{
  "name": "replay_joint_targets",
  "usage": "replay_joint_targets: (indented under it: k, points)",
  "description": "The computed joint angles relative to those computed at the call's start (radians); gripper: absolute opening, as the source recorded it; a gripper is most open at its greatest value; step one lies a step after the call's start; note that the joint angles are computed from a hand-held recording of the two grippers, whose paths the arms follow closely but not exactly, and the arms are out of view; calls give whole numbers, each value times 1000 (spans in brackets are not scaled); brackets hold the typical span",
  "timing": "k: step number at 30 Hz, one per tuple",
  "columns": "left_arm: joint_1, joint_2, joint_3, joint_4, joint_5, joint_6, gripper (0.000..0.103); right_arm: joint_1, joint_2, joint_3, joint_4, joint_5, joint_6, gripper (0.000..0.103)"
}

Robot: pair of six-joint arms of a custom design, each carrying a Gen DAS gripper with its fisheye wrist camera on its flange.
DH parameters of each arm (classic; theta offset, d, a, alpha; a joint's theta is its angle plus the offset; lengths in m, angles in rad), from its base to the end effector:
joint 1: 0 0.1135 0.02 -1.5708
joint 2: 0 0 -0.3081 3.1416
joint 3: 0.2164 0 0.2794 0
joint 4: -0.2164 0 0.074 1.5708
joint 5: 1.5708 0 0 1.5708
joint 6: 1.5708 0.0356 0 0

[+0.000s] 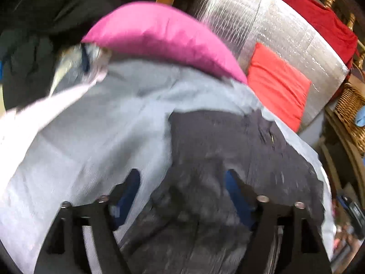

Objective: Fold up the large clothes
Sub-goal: 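Open the right tool and smooth the folded jacket with both tools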

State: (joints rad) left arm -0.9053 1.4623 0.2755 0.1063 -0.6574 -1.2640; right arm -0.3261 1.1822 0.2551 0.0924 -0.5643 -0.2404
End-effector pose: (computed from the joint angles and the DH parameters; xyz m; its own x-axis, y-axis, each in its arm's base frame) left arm 0.1360 -0.1381 0.0991 -0.5887 -0.4721 -0.6561 -0.3849 0.8775 -0.2861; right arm 0.1813 -0.0412 0.1392 -0.6653 0.0126 -0.7465 -0.2346 0.9457 0.2251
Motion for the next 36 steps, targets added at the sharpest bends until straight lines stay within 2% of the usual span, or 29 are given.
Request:
replay_joint_targets:
  k: [3, 6, 8, 11, 12, 14, 19, 22, 24, 25, 27, 29, 32, 34, 36]
  points:
    - [24, 213, 130, 97, 29, 93, 79, 261, -28, -32, 64, 193, 51, 64]
    - [-8, 368, 235, 85, 13, 123, 79, 518, 65, -84, 236, 432, 103, 64]
    - [-23, 456, 301, 47, 14, 136, 80, 634, 219, -112, 401, 559, 123, 64]
    - [-38, 542, 349, 20, -13, 166, 81, 704, 515, -93, 569, 661, 111, 66]
    - [-40, 552, 358, 15, -22, 180, 82, 713, 568, -86, 602, 682, 109, 69]
    - [-39, 573, 386, -10, -32, 207, 84, 688, 616, -92, 663, 667, 119, 72]
    - [-37, 572, 399, -34, -31, 227, 87, 649, 654, -83, 684, 634, 117, 74]
    - [-53, 466, 321, 9, -36, 223, 87, 617, 544, -68, 549, 587, 119, 74]
    - [-85, 384, 254, 27, -142, 188, 87, 542, 387, -85, 482, 473, 127, 74]
    - [-84, 369, 241, 27, -152, 177, 87, 514, 320, -83, 453, 434, 137, 75]
    - [-40, 365, 211, 76, -93, 185, 87, 470, 257, -42, 376, 355, 167, 75]
    - [-2, 428, 241, 45, -40, 177, 87, 456, 310, 41, 311, 309, 196, 75]
    - [3, 525, 277, 41, -25, 199, 87, 498, 481, 161, 293, 418, 209, 75]
    - [-8, 520, 278, 34, -39, 195, 87, 508, 649, 262, 249, 510, 212, 74]
    - [5, 477, 254, 49, -18, 224, 87, 471, 730, 298, 261, 469, 222, 75]
